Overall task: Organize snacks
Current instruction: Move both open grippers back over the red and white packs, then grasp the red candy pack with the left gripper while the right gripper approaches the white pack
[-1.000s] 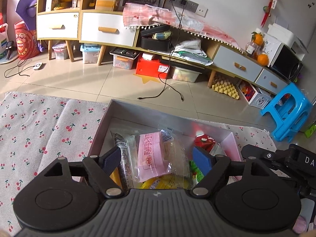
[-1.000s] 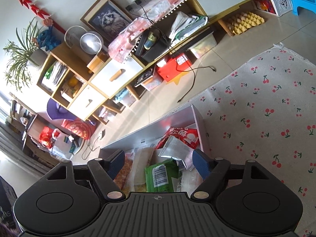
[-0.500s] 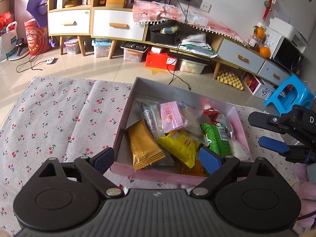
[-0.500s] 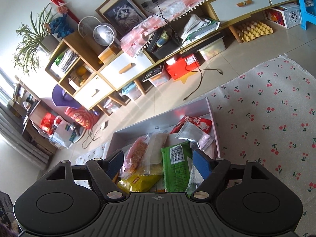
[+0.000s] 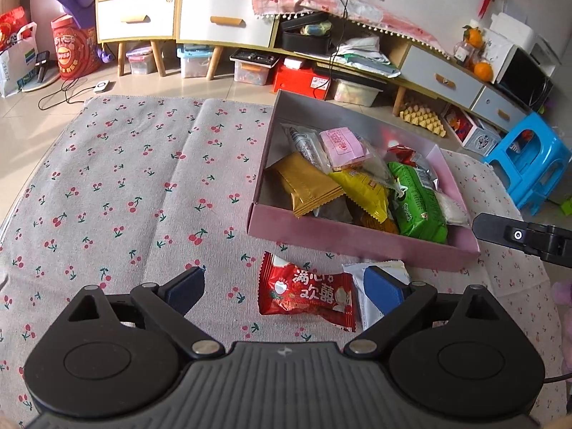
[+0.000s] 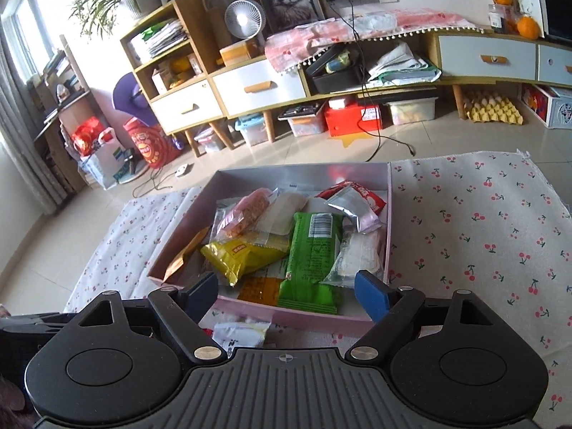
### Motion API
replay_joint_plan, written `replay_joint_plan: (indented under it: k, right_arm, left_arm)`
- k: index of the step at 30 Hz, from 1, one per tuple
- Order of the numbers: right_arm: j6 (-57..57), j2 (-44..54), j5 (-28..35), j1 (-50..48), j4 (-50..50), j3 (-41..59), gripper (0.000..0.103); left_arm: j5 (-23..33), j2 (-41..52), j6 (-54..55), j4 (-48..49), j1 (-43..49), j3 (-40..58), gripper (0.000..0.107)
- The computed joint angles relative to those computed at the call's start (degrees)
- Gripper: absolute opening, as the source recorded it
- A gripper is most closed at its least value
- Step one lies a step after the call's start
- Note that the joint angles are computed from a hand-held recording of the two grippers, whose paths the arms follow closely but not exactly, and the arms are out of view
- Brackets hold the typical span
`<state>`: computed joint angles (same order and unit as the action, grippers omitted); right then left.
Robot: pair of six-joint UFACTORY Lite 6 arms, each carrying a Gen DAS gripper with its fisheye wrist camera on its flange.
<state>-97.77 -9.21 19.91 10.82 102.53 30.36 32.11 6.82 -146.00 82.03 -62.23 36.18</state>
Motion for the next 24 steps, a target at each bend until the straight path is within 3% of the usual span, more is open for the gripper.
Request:
replay_joint_plan:
  k: [4, 10, 15, 21, 24]
  right_arm:
    - [-1.74, -1.82, -0.27, 0.94, -0.43, -3.25, 0.085]
    - [-5.20, -3.01, -2.65, 6.53, 2.02, -6.73, 0.085]
    - [-9.94, -3.15, -4.34, 10.99, 6.32, -7.95, 0.085]
    - [-15.01, 1.79, -5.04, 12.93, 11.28, -6.17, 0.085]
    - [-15.96, 3.84, -4.34, 12.31, 12.20, -5.43, 0.085]
  left_arm:
    - [2.46, 0.36, 1.81, 4.43, -1.49, -2.45, 0.095]
    - [3.52, 2.85, -1.51, 19.36, -2.90, -7.21, 0.094]
    - [4.76, 5.97, 2.71, 23.85, -3.33, -6.46, 0.093]
    - [4.36, 9.11, 2.79, 29.03, -2.02, -4.40, 0.086]
    - [3.46, 10.35, 1.99, 29.72, -1.93, -2.94, 0.077]
